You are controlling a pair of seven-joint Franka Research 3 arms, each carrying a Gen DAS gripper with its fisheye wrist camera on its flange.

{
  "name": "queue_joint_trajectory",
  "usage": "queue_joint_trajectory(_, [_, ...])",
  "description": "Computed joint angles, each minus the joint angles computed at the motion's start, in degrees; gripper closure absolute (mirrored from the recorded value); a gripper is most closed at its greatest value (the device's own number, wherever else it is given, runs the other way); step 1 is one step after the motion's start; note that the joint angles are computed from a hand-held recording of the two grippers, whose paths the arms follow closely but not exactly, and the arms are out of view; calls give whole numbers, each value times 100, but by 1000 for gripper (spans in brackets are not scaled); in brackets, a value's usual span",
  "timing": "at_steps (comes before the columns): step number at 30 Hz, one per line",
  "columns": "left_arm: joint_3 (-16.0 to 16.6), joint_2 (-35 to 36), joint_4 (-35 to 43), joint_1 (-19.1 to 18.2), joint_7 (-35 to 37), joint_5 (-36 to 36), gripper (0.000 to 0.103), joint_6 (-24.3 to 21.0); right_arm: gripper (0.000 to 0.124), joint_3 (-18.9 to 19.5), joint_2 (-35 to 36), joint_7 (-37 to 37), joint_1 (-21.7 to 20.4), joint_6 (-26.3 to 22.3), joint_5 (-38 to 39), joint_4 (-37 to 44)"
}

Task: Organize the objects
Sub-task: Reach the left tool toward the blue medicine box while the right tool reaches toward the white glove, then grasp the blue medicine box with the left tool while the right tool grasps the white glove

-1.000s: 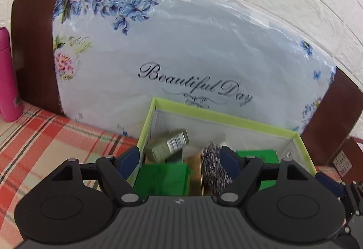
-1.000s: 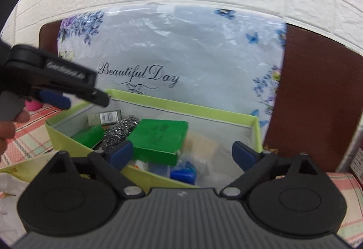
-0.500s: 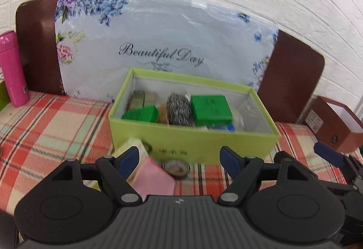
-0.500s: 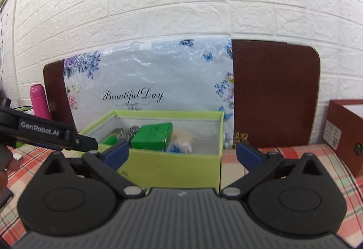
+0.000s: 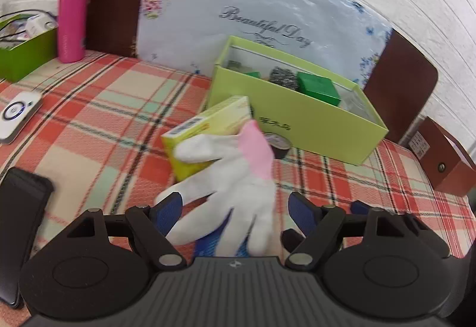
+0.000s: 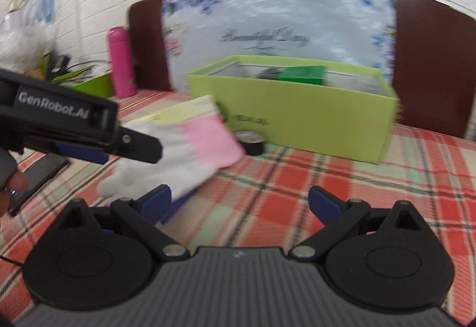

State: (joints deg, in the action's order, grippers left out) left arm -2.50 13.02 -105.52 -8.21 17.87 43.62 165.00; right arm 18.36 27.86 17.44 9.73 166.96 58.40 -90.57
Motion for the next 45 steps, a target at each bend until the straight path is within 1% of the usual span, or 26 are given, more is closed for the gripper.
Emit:
queue_joint_trajectory(2, [55,-93,-141,4,-195,48,22,-8,31,41,92,-67,55,-179,-97,95])
queue_joint_trajectory(5, [45,-146,-246,79,-302,23,22,12,39,-148,293,324,285,-501,-561,359])
queue_joint_trajectory(6, [24,-148,-257,106,-280,-21,22,1,48,-173,375,456,307,-653,-671,471])
queue_joint_trajectory(7, [12,-148,-267,121,-274,-45,22,-5,68,-190,445,611,296,-890,-761,590])
queue_joint_trajectory(8, [-5,-148,-274,142,-239,-82,22,-1,81,-148,497,726,200,-1269,-756,717])
queue_joint_trajectory(9, [-14,-148,-285,155,-210,-100,22,14,99,-116,509,814,118,-1542,-699,792])
queue_joint_trajectory(10, [-13,-147,-290,159,-202,-95,22,35,114,-148,455,810,131,-1521,-703,747])
queue_joint_trajectory(11, [-23,-138,-288,172,-161,-124,22,55,116,-141,374,614,127,-1372,-677,640])
queue_joint_trajectory(13, [-63,-107,-268,200,-9,-240,22,84,118,-95,166,109,45,-1013,-536,366])
queue_joint_trajectory(15, [-101,-49,-249,217,176,-364,22,137,118,-21,-51,-312,-194,-971,-165,150])
queue_joint_trajectory(17, [-161,26,-204,218,416,-566,22,72,118,-147,-245,-447,-247,-701,78,-87])
queue_joint_trajectory(19, [-226,93,-164,215,679,-788,22,5,118,-426,-365,-209,-166,-400,-48,-286])
queue_joint_trajectory(22, [-305,238,-53,201,1112,-1103,22,-94,114,-946,-432,807,-27,-508,-843,-440])
queue_joint_trajectory(23, [-311,315,35,172,1241,-1162,22,-188,109,-970,-447,954,-29,-369,-943,-507])
queue_joint_trajectory(25, [-253,478,271,37,1348,-1148,21,-495,63,-808,-478,1002,-116,110,-819,-638])
queue_joint_trajectory(26, [-106,525,343,-118,1207,-869,20,-539,58,-601,-472,822,-241,292,-628,-650])
queue_joint_trajectory(27, [-35,577,428,-214,1157,-680,19,-601,58,-305,-454,441,-443,354,-345,-626])
queue_joint_trajectory(28, [-69,640,528,-216,1281,-681,19,-683,58,-204,-428,297,-495,299,-257,-573])
queue_joint_trajectory(32, [-10,791,726,-347,1302,-475,20,-771,58,-294,-157,478,-228,79,-569,-241])
queue_joint_trajectory(36, [62,845,824,-488,1318,-124,42,-872,54,-541,145,1056,52,-78,-1250,53])
queue_joint_trajectory(38, [3,869,854,-451,1362,-189,45,-830,57,-609,186,1326,45,-359,-1502,103])
queue_joint_trajectory(39, [-51,877,860,-408,1445,-285,45,-784,69,-523,171,1296,-67,-506,-1471,94])
queue_joint_trajectory(40, [-129,896,875,-352,1582,-429,45,-716,91,-357,114,1067,-241,-569,-1310,22])
queue_joint_trajectory(42, [-328,928,867,-208,1947,-829,45,-494,110,-455,-41,1152,-204,-432,-1305,-166])
queue_joint_trajectory(44, [-466,968,859,-135,2287,-1186,45,-302,110,-626,-148,1495,-125,-268,-1371,-324])
queue_joint_trajectory(45, [-427,995,893,-203,2324,-1220,45,-294,110,-655,-204,1608,-143,-263,-1380,-393])
